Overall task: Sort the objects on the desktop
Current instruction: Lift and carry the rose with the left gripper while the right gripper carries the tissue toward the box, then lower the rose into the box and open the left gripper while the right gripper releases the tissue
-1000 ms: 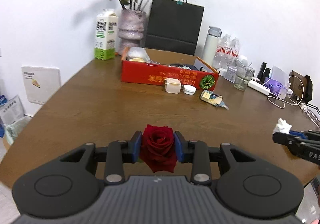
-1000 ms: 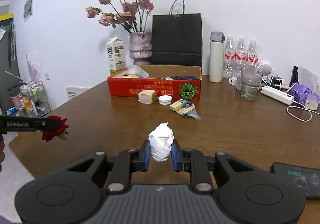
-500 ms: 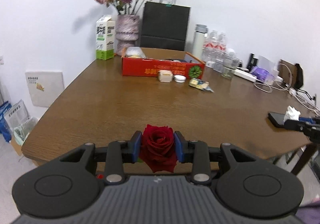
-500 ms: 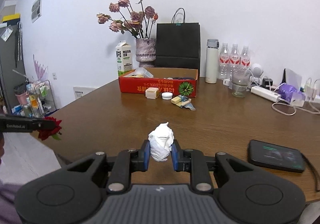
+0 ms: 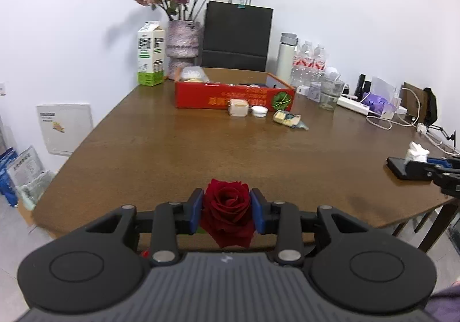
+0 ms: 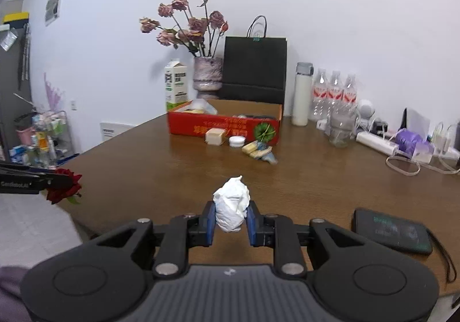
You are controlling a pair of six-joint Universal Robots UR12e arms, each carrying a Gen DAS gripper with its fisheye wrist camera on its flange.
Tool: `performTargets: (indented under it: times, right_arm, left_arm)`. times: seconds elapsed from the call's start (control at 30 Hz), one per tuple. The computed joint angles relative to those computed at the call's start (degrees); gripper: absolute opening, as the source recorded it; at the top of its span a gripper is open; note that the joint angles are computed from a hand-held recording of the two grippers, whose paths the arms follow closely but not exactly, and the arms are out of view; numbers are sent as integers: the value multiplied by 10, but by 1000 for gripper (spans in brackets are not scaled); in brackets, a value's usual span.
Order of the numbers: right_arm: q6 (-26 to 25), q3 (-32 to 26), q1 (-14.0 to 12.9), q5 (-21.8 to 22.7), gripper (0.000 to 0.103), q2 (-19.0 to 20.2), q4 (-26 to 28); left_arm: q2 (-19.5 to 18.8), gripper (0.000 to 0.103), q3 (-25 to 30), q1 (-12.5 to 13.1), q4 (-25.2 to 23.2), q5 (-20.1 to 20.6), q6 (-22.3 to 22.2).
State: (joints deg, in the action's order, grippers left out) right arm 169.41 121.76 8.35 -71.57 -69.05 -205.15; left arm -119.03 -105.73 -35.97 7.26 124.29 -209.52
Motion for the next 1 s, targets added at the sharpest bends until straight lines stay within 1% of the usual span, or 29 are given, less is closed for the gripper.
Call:
performTargets:
  times: [0.07, 0.17, 0.27, 0.33, 0.4, 0.5, 0.53, 0.57, 0.6, 0.63, 0.67, 0.7, 0.73, 0.77, 0.83, 0.9, 0.93, 0.97, 1.0]
  right_arm:
    - [-3, -12, 5, -4, 21, 11, -15]
    - [1, -37, 13, -27, 21, 29, -38]
    - [14, -76, 15, -30, 21, 51, -32]
    - [26, -111, 17, -27, 21, 70, -29]
    - [38, -154, 19, -19, 21, 93, -17]
    - [46, -233, 22, 4, 21, 136, -2]
    - [50, -267, 25, 6, 21, 153, 16]
    - [56, -305, 30, 1, 21, 171, 40]
    - [55, -336, 33, -1, 20, 187, 54]
    - [58, -371, 36, -2, 21, 206, 64]
    - [63, -408, 38, -1, 21, 227, 76]
    - [62, -448, 41, -3, 21, 247, 99]
    - [63, -484, 45, -15, 21, 265, 126]
    - [55, -527, 50, -37, 21, 285, 167]
    - [53, -600, 56, -68, 21, 320, 240]
    - [67, -675, 60, -93, 21, 358, 301]
    - [74, -700, 61, -102, 21, 371, 330]
    - [87, -729, 63, -113, 21, 385, 363]
    - [93, -763, 64, -119, 21, 401, 399]
  left_arm:
    - [-10, 35, 12, 5, 17, -7, 17]
    - [-29, 35, 38, 14, 48, -10, 56]
    - [-47, 35, 68, 30, 62, -23, 86]
    - [-60, 35, 95, 41, 54, -27, 99]
    - [-77, 35, 122, 56, 74, -39, 121]
    - [-111, 35, 185, 84, 71, -57, 138]
    - [-124, 35, 209, 90, 70, -52, 134]
    - [-142, 35, 237, 96, 72, -47, 140]
    - [-160, 35, 267, 104, 69, -52, 155]
    - [-173, 35, 292, 114, 57, -67, 145]
    - [-184, 35, 315, 125, 46, -95, 125]
    - [-194, 35, 335, 135, 36, -119, 111]
    - [-206, 35, 359, 143, 15, -132, 94]
    - [-219, 35, 389, 150, -16, -134, 81]
    - [-244, 35, 439, 160, -67, -120, 43]
    - [-268, 35, 491, 166, -129, -96, 15]
    - [-283, 35, 520, 168, -153, -81, 25]
    - [-300, 35, 558, 167, -202, -54, 45]
    - [-312, 35, 584, 168, -242, -40, 45]
